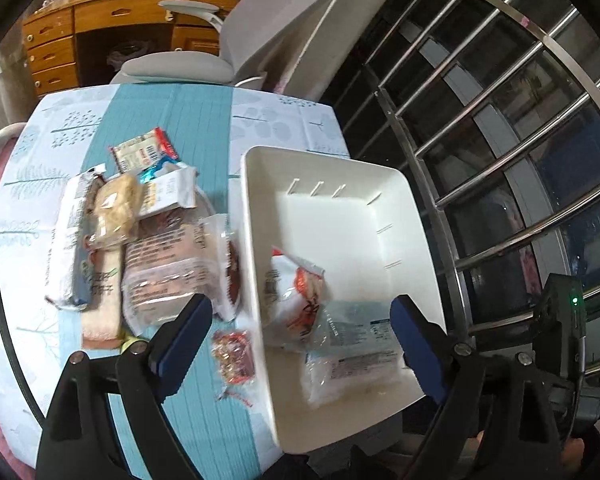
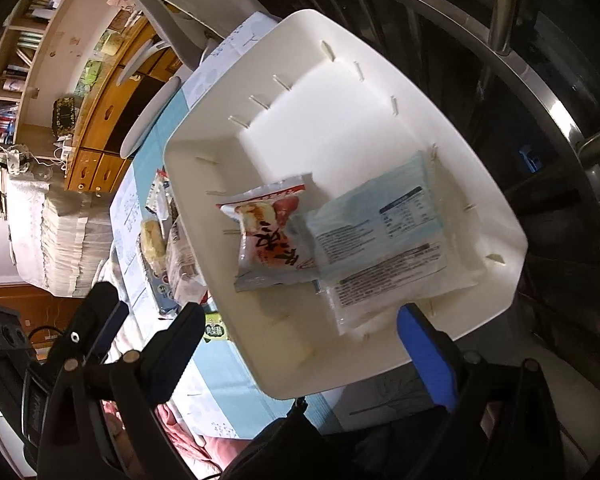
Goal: Organize snacks
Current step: 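Open both tools to drop the two bags into the white tray, then move both tools back over the snack pile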
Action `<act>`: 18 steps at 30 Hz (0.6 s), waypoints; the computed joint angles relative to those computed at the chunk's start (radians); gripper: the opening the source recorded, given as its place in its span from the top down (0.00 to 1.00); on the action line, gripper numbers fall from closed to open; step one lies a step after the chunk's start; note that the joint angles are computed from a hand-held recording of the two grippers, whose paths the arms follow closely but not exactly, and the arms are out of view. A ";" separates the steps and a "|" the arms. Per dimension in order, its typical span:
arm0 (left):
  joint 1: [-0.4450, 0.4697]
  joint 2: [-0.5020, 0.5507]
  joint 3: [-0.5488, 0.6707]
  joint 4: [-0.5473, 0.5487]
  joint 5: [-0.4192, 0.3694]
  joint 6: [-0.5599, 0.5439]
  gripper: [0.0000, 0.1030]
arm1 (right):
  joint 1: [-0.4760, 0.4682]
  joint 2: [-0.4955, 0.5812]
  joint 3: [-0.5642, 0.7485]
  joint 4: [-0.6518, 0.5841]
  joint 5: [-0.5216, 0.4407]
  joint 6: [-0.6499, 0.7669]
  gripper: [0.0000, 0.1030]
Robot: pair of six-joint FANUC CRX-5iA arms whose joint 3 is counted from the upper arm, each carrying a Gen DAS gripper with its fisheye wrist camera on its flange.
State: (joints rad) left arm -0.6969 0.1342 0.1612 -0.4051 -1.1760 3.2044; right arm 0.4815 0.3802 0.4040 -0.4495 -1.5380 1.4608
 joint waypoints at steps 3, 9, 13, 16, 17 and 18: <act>-0.013 -0.022 -0.019 0.002 -0.021 0.027 0.13 | 0.012 -0.013 -0.016 -0.006 0.006 -0.007 0.05; -0.037 -0.074 -0.069 0.026 -0.061 0.054 0.13 | 0.048 -0.044 -0.067 -0.022 0.020 -0.039 0.06; -0.063 -0.118 -0.099 0.027 -0.103 0.085 0.13 | 0.081 -0.067 -0.099 -0.024 0.037 -0.063 0.06; -0.090 -0.155 -0.122 0.013 -0.139 0.120 0.13 | 0.116 -0.094 -0.132 -0.024 0.062 -0.084 0.06; -0.097 -0.166 -0.130 0.009 -0.149 0.130 0.13 | 0.123 -0.100 -0.139 -0.025 0.068 -0.085 0.06; -0.103 -0.179 -0.140 0.006 -0.156 0.140 0.13 | 0.135 -0.108 -0.150 -0.026 0.076 -0.091 0.06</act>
